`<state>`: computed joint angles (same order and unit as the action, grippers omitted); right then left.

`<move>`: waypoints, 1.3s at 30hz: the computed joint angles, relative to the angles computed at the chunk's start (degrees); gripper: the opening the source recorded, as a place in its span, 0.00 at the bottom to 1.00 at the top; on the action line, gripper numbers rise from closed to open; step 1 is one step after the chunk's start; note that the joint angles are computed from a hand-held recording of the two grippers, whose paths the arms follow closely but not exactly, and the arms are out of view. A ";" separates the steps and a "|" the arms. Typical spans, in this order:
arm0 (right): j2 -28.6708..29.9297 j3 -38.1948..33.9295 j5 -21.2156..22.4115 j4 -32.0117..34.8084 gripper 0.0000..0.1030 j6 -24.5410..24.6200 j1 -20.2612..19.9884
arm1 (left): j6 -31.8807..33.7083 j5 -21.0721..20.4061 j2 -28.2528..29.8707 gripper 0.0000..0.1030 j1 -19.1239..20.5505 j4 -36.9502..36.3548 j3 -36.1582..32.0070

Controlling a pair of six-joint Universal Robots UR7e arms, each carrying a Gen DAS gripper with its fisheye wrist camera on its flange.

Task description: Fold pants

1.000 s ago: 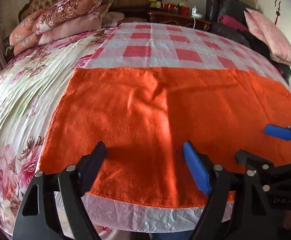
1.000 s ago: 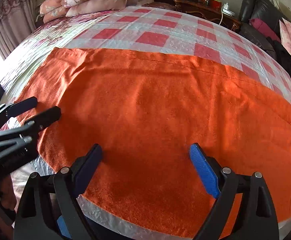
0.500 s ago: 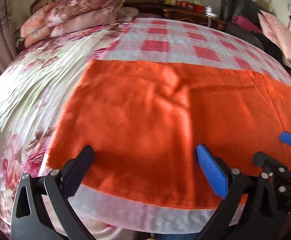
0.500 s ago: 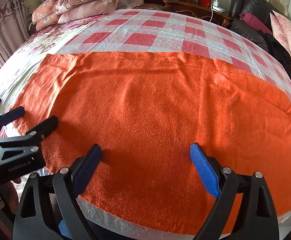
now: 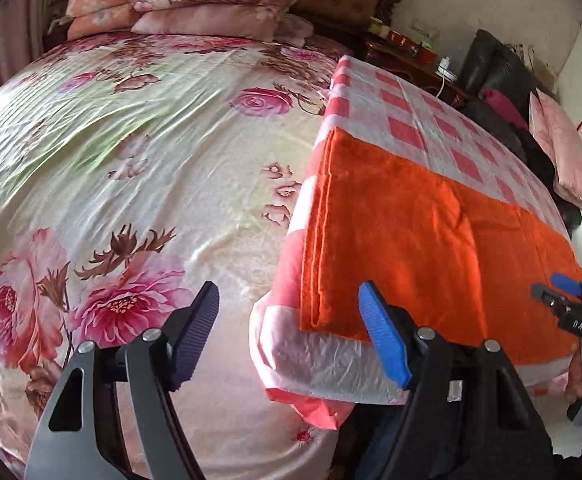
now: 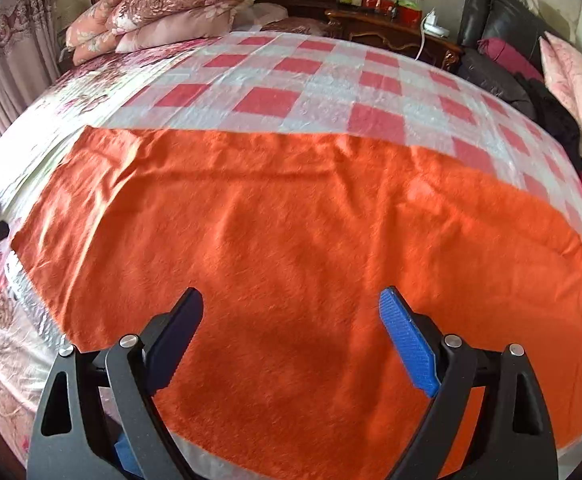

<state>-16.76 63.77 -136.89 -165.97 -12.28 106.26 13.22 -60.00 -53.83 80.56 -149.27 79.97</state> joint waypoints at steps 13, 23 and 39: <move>3.52 -5.55 -0.54 5.49 0.78 -1.18 0.65 | 5.49 -8.82 2.88 0.09 3.46 7.83 -7.96; 8.31 -14.82 1.27 13.67 0.85 2.40 1.45 | -15.07 -32.37 1.77 0.63 13.35 8.34 -10.27; 10.66 -18.88 1.82 17.75 0.81 4.33 2.57 | -29.22 -47.20 4.86 0.17 16.52 1.13 -8.87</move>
